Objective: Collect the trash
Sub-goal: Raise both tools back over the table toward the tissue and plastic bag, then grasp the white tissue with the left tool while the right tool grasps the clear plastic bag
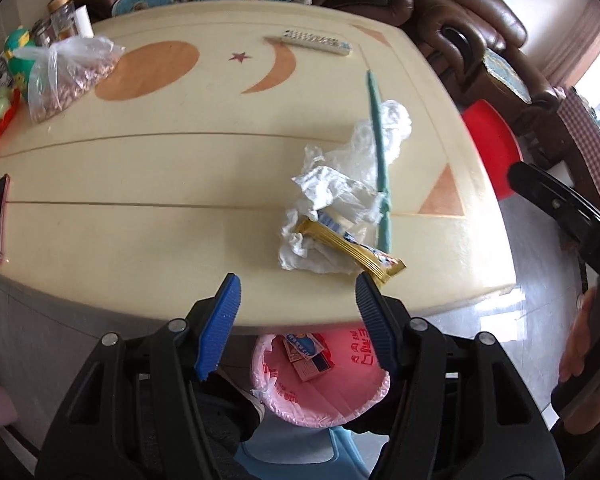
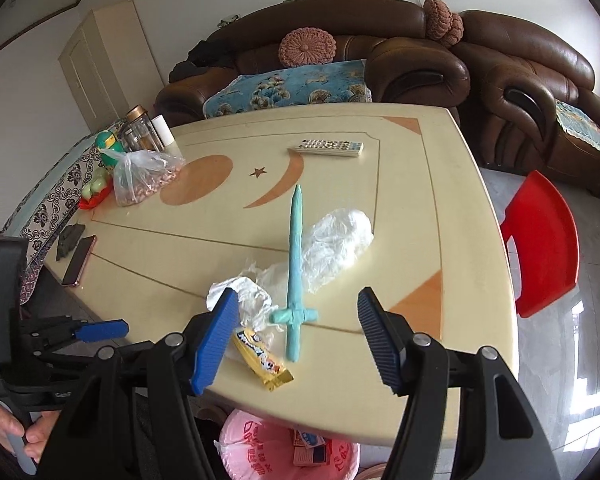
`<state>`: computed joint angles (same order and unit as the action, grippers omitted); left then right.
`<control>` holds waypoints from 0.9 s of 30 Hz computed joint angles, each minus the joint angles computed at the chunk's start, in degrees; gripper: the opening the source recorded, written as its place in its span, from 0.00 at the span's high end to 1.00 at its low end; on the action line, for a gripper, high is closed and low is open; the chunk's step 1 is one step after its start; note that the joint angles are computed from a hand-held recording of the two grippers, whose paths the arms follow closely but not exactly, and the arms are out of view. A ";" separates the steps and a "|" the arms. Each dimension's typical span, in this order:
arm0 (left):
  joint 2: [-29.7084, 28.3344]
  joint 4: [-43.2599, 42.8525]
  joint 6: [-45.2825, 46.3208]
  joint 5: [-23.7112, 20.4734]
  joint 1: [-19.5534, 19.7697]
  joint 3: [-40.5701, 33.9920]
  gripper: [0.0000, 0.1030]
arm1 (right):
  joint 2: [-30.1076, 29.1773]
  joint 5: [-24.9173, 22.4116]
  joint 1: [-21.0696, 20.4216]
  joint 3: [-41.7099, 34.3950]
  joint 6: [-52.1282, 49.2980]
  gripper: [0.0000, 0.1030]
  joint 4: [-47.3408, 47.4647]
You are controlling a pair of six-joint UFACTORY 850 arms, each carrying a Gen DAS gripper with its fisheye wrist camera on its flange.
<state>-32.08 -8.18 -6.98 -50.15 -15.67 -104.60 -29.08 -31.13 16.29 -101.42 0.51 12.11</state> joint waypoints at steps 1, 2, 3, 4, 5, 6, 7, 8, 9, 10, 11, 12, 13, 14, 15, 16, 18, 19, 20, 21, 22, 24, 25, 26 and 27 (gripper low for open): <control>-0.75 0.08 -0.47 -0.42 0.09 -0.94 0.43 | -0.52 -0.20 -0.11 -0.45 -0.50 0.41 0.52; -1.64 0.22 -0.77 -0.96 0.15 -2.06 0.43 | -1.15 -0.45 -0.32 -0.95 -1.07 0.41 1.21; -2.91 0.64 -1.23 -1.59 0.18 -3.64 0.43 | -2.21 -1.11 -0.61 -2.13 -1.57 0.41 1.84; -4.06 1.06 -1.59 -2.15 0.18 -5.12 0.43 | -2.97 -1.56 -0.75 -3.03 -1.58 0.41 1.97; -5.05 1.27 -1.67 -2.76 0.20 -6.45 0.43 | -3.88 -1.94 -0.98 -4.06 -1.61 0.41 2.09; -6.49 1.47 -1.51 -3.53 0.25 -8.33 0.43 | -4.45 -2.13 -1.15 -4.63 -1.59 0.41 2.00; -7.57 1.76 -1.24 -4.07 0.26 -9.76 0.43 | -5.14 -2.47 -1.31 -5.49 -1.48 0.41 1.79; -9.45 2.52 -1.12 -5.30 0.18 -12.24 0.43 | -5.89 -2.73 -1.54 -6.37 -1.16 0.41 1.53; -10.67 2.67 -1.14 -6.17 0.23 -13.87 0.43 | -6.54 -3.05 -1.76 -7.15 -1.08 0.41 1.62; -12.27 2.46 -1.21 -7.19 0.36 -15.98 0.43 | -7.60 -3.59 -2.15 -8.39 -0.88 0.41 1.76; -13.42 2.37 -1.38 -7.94 0.47 -17.56 0.43 | -8.27 -3.91 -2.37 -9.19 -0.65 0.41 1.67; -14.71 2.22 -1.34 -8.70 0.54 -19.31 0.43 | -9.27 -4.45 -2.67 -10.34 -0.33 0.41 1.49; -16.04 2.02 -1.13 -9.46 0.60 -21.15 0.43 | -9.99 -4.91 -2.85 -11.25 -0.06 0.41 1.27; -17.23 1.87 -1.00 -10.05 0.64 -22.80 0.43 | -11.10 -5.55 -3.14 -12.53 0.32 0.41 0.93; -18.04 1.63 -0.77 -10.42 0.69 -23.88 0.43 | -11.78 -5.97 -3.27 -13.32 0.60 0.41 0.66; -19.35 1.19 -0.36 -11.26 0.77 -25.76 0.43 | -12.88 -6.69 -3.50 -14.57 1.21 0.41 0.24; -21.84 0.21 0.50 -12.96 0.96 -29.43 0.43 | -15.56 -8.55 -4.11 -17.80 1.83 0.41 0.74; -22.66 -0.44 0.96 -13.51 1.09 -30.66 0.43 | -16.57 -9.22 -4.35 -19.03 2.01 0.41 0.97; -23.51 -1.10 1.45 -14.09 1.20 -31.97 0.43 | -17.97 -10.09 -4.64 -20.81 2.20 0.41 1.04; -24.47 -1.81 2.14 -14.90 1.31 -33.51 0.43 | -19.44 -10.93 -4.78 -22.65 2.79 0.41 0.76; -24.89 -2.41 2.83 -15.26 1.33 -34.18 0.43 | -20.61 -11.70 -4.89 -24.28 2.99 0.41 0.87; -25.24 -3.33 4.42 -15.53 1.34 -34.68 0.43 | -23.41 -13.78 -5.26 -28.03 2.71 0.41 2.66; -25.35 -3.74 5.14 -15.53 1.35 -34.85 0.43 | -24.61 -14.70 -5.41 -29.70 2.61 0.41 3.48; -25.91 -4.22 5.91 -15.87 1.38 -35.76 0.43 | -26.28 -16.03 -5.56 -32.04 2.59 0.41 4.46; -26.82 -4.72 6.54 -16.52 1.40 -37.26 0.43 | -27.59 -17.05 -5.58 -34.02 2.92 0.41 4.76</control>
<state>-58.90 -12.89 -0.45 -66.67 -14.27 -141.86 -56.67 -48.18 10.71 -135.44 3.44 16.87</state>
